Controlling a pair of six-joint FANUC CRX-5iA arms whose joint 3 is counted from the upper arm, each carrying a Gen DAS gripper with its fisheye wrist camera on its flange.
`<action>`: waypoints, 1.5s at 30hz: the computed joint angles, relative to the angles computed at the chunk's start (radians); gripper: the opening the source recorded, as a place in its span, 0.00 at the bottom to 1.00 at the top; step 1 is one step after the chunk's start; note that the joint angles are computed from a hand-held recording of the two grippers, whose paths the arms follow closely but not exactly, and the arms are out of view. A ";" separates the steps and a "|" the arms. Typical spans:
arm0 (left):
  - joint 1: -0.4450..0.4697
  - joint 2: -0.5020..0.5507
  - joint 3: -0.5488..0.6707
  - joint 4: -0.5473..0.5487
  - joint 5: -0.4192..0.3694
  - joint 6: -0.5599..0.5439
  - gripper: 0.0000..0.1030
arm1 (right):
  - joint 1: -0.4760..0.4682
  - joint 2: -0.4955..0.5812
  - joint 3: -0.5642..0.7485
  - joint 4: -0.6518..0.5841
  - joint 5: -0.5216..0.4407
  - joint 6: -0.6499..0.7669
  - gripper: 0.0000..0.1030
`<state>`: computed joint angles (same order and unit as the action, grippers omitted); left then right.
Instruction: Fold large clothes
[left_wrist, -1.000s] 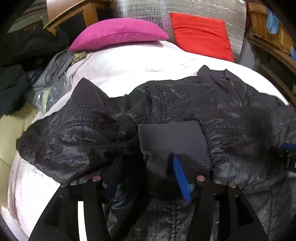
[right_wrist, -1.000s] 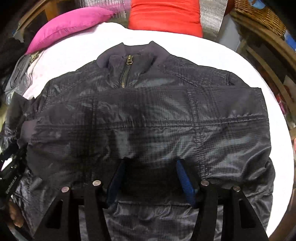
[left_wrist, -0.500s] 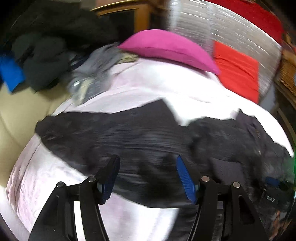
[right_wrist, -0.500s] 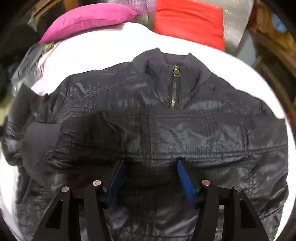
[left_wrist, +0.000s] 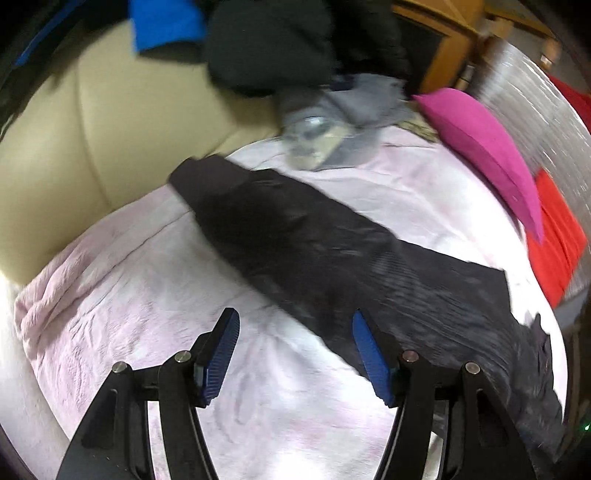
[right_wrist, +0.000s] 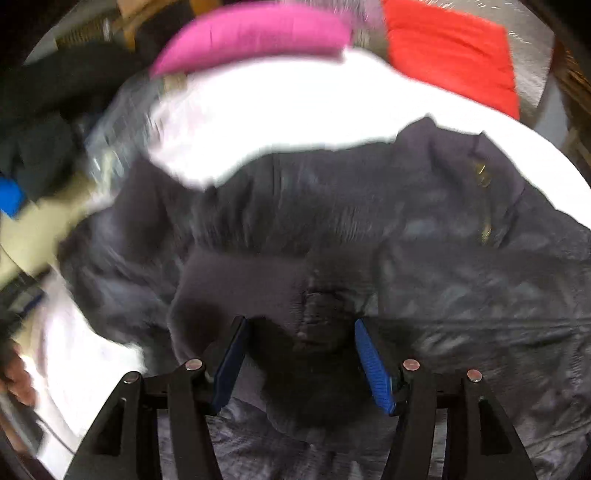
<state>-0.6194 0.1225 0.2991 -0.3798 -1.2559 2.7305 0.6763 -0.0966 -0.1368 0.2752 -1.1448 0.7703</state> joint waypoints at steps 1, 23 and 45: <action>0.006 -0.003 -0.004 -0.001 -0.014 0.017 0.63 | 0.008 0.023 0.008 0.005 -0.026 -0.005 0.56; 0.231 -0.156 -0.372 0.250 0.431 0.133 0.63 | 0.078 0.022 0.025 -0.039 0.081 0.009 0.48; 0.179 -0.100 -0.240 0.076 0.506 0.144 0.05 | 0.069 -0.312 -0.202 0.037 0.085 -0.117 0.47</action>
